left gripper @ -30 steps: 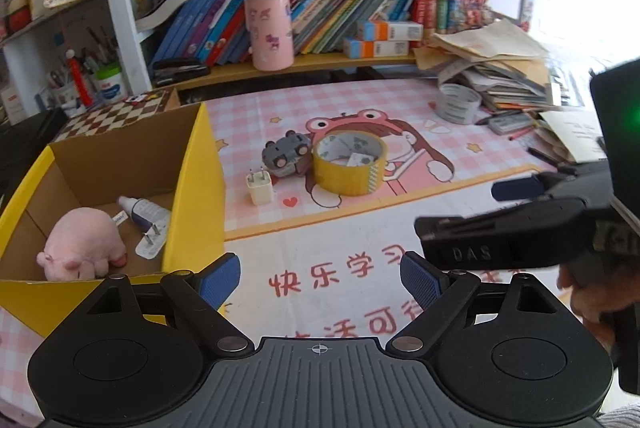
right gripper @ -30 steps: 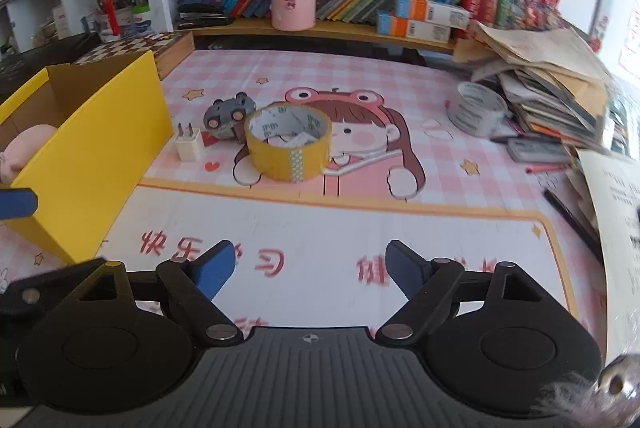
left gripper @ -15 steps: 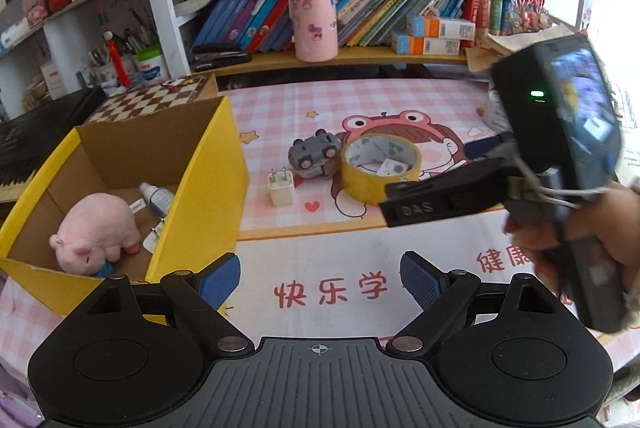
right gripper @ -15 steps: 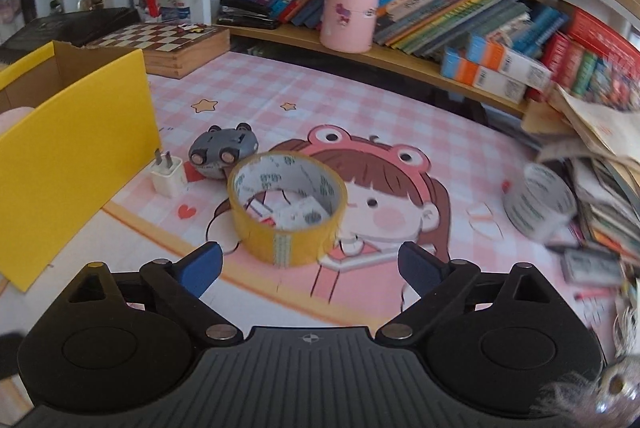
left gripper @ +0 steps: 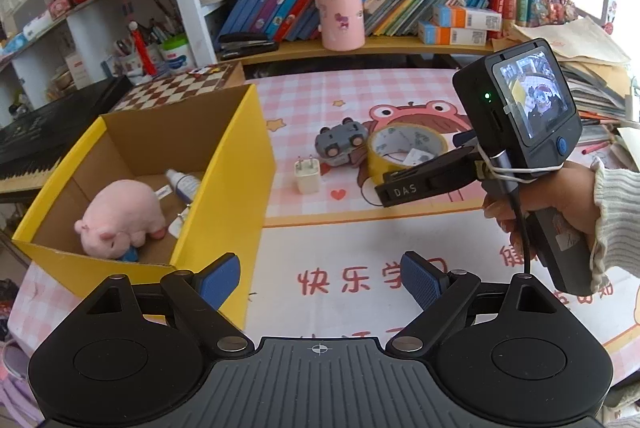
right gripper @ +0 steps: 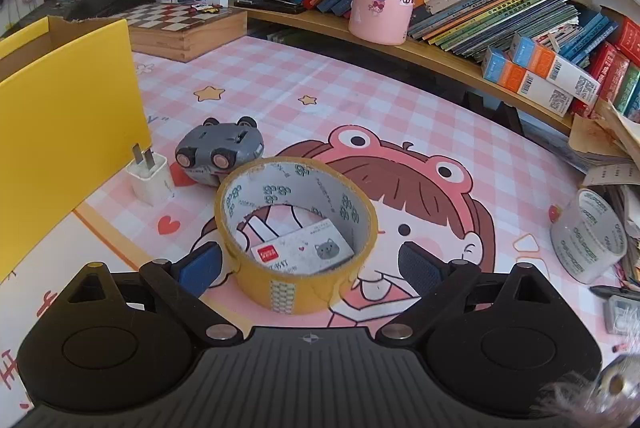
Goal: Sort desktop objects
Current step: 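Close the right gripper on the yellow tape roll and lift it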
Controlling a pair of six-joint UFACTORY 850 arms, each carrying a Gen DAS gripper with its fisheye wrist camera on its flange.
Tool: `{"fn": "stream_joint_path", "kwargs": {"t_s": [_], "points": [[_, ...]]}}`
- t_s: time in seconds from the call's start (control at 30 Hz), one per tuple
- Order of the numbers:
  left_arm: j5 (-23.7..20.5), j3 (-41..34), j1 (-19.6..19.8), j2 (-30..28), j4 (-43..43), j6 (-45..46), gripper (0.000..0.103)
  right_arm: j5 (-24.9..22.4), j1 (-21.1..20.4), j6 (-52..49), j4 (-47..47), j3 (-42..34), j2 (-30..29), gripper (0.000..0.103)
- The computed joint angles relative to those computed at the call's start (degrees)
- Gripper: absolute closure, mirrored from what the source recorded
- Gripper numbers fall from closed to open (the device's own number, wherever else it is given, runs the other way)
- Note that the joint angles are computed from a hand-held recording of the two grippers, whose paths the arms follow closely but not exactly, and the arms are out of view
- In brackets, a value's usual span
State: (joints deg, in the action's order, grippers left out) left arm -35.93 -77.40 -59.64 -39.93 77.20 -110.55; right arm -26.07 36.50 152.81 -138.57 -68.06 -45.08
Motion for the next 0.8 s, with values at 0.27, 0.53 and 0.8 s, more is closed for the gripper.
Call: {"fn": "stream_joint_path", "kwargs": {"t_s": [0.27,0.53,0.8], "points": [[-0.42,0.11,0.13,0.05,-0.06,-0.82,0.013,0.41,-0.81,3.19,-5.59,-1.72,-1.49,0.010],[0.74,-1.65,0.74,-1.30,2.72,-1.72,0.013,-2.43,-1.12,12.27,-13.91,2.86,2.29,0.018],[2.57,-6.06,1.68,-5.00,7.05,-2.37,0.013,-10.08,-1.31,14.99,-9.33,12.50,10.48,0.017]]}}
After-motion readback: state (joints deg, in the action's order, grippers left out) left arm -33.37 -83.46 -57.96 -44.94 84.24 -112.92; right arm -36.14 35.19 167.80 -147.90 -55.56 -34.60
